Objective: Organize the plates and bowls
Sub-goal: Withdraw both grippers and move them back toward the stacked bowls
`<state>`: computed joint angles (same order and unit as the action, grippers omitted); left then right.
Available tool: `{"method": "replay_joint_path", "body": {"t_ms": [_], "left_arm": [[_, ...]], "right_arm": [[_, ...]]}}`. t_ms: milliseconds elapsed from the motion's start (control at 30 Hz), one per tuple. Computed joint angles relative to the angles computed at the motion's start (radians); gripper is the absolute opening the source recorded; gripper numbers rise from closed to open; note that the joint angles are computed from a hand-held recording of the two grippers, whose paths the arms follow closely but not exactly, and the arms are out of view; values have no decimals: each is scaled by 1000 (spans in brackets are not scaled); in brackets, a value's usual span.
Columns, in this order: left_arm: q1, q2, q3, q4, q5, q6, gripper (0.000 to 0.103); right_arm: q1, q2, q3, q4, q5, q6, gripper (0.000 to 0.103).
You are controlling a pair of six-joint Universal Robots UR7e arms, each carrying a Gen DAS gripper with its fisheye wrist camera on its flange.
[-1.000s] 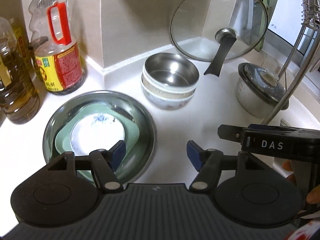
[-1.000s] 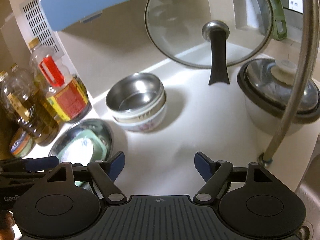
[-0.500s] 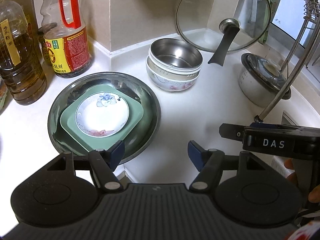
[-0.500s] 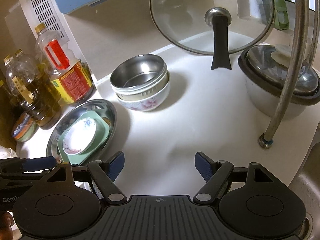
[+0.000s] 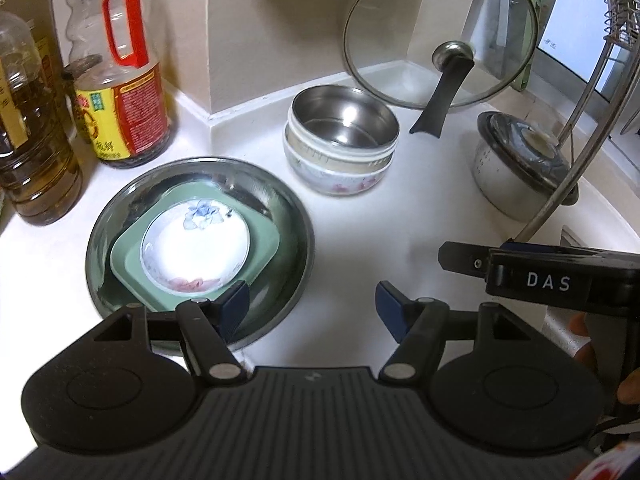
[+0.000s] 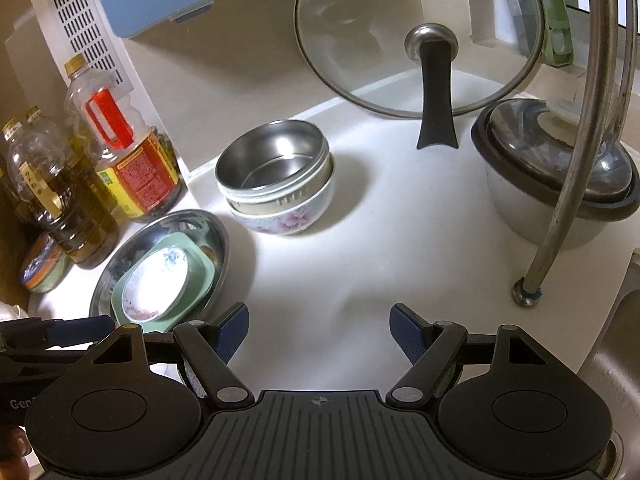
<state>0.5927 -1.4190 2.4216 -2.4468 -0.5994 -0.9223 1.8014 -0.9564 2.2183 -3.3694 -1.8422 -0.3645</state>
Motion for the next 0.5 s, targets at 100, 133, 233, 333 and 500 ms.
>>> {"method": "replay_joint_path", "body": {"t_ms": [100,133,233,333,500], "left_arm": [[28,15,-12,-73,1,82,68],[40,22,-17,-103,4,115,68],[73,49,-35,-197,22,209,69],[114,87,-65,-315,34,331,71],[192,169,-147,-481,32,530,71]], "right_arm": [[5,13,-22,-13,-8,7,77],[8,20,-32,-19,-11,10,77],[18,43,-64,-48,-16,5,77],[26,73,-108,-65,-22,11,77],[36,140,-202,-83,-28,14,77]]}}
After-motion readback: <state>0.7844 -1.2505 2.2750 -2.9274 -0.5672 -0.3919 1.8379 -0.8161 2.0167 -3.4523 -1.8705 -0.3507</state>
